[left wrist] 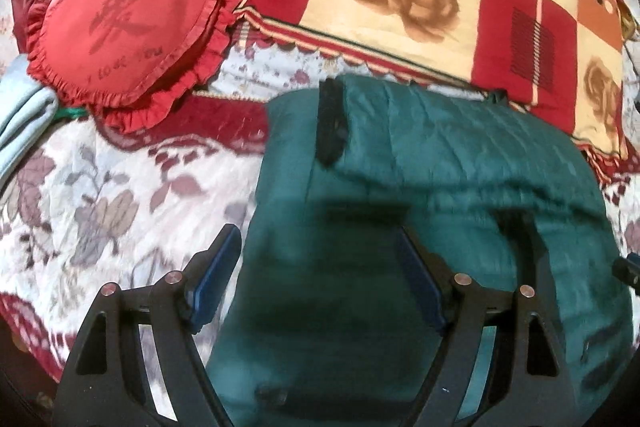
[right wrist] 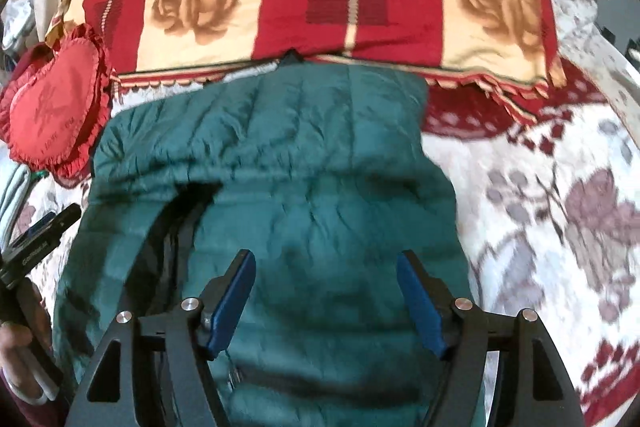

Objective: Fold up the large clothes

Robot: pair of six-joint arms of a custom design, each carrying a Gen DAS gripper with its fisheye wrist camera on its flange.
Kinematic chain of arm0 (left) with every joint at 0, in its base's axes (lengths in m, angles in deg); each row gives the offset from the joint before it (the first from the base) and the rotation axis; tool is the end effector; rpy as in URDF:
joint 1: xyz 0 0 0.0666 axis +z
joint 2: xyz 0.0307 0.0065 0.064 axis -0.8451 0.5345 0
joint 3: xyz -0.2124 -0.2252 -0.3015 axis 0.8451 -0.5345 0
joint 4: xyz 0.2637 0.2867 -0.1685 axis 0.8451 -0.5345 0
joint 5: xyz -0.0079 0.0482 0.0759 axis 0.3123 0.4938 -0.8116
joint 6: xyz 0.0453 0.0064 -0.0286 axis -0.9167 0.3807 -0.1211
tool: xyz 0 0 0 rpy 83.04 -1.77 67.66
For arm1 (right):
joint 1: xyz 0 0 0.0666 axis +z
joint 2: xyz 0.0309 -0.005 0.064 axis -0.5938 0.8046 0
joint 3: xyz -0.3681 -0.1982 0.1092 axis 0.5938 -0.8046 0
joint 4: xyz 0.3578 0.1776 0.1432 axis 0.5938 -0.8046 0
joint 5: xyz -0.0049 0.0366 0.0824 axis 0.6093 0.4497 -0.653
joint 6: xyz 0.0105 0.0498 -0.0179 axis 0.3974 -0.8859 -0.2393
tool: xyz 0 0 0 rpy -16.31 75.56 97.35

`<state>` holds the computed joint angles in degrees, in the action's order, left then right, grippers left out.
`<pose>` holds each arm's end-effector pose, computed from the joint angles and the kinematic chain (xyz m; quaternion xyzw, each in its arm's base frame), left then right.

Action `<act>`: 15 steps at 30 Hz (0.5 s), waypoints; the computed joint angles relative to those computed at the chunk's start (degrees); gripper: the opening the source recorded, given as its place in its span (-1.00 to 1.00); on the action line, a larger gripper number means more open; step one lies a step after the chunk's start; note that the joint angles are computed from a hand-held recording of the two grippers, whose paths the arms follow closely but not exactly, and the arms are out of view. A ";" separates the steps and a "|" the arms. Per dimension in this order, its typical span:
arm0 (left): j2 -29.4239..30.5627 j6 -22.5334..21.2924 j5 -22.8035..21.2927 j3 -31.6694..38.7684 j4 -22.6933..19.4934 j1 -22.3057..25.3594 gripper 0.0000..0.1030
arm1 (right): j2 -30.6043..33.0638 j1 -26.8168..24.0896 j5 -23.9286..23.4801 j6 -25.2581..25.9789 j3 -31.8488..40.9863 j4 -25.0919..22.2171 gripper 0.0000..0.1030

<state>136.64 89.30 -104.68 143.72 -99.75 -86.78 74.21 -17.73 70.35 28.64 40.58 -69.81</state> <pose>0.4396 -0.2270 0.3496 -0.0947 0.9303 0.0474 0.3512 0.4595 0.1558 0.3709 -0.0343 0.9509 0.0988 0.2911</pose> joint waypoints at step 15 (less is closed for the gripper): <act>-8.63 4.98 -2.91 -8.98 -3.71 -3.16 0.54 | -8.03 0.89 -1.21 0.28 -9.88 -1.23 0.44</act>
<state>128.01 94.28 -107.59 134.74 -103.45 -89.94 66.18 -16.85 69.14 28.93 30.70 -71.03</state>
